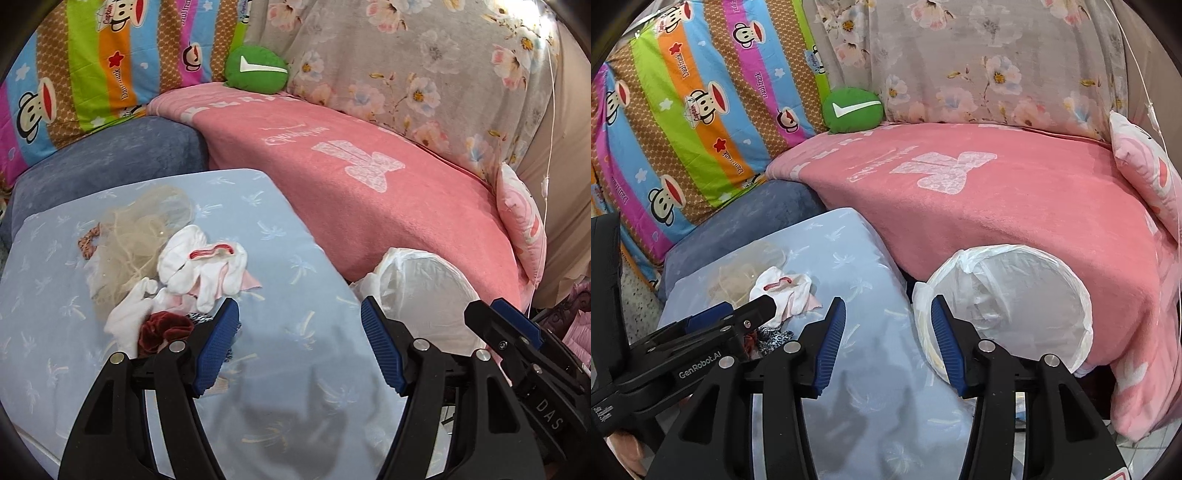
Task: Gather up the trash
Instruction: 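Grasp the dark red scrunchie with the right gripper while the left gripper grasps a white glove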
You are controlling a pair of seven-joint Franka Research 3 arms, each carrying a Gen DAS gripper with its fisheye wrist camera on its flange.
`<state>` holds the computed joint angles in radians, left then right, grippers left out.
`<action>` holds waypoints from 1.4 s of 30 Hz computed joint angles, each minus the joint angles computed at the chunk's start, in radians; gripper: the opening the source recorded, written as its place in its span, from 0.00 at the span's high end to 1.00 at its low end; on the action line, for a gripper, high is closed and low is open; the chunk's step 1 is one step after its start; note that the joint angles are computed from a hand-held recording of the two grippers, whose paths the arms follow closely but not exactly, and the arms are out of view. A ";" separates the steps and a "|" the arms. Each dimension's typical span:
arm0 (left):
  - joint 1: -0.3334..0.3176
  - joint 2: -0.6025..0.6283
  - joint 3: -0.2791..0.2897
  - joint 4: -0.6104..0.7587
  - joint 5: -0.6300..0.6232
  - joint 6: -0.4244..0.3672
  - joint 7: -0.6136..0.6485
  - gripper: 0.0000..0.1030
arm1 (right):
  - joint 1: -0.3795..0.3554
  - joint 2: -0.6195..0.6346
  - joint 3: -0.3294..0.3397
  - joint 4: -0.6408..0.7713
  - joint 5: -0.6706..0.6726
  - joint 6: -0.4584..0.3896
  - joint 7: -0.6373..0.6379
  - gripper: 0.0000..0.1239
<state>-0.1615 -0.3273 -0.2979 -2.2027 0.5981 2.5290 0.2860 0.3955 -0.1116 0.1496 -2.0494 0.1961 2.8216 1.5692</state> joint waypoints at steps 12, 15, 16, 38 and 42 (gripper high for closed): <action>0.016 -0.130 0.018 -0.135 -0.046 -0.035 -0.013 0.36 | 0.043 0.021 0.023 0.016 0.011 -0.042 -0.028 0.61; 0.025 -0.170 0.020 -0.176 -0.061 -0.058 -0.017 0.36 | 0.060 0.033 0.030 0.022 0.019 -0.054 -0.041 0.61; 0.026 -0.184 0.023 -0.190 -0.067 -0.064 -0.017 0.36 | 0.065 0.038 0.032 0.025 0.018 -0.058 -0.044 0.61; 0.082 -0.366 0.095 -0.401 -0.192 -0.092 0.015 0.35 | 0.195 0.281 0.057 0.245 -0.018 -0.157 -0.058 0.61; 0.091 -0.360 0.097 -0.408 -0.205 -0.069 0.025 0.31 | 0.206 0.321 0.053 0.280 -0.021 -0.180 -0.048 0.61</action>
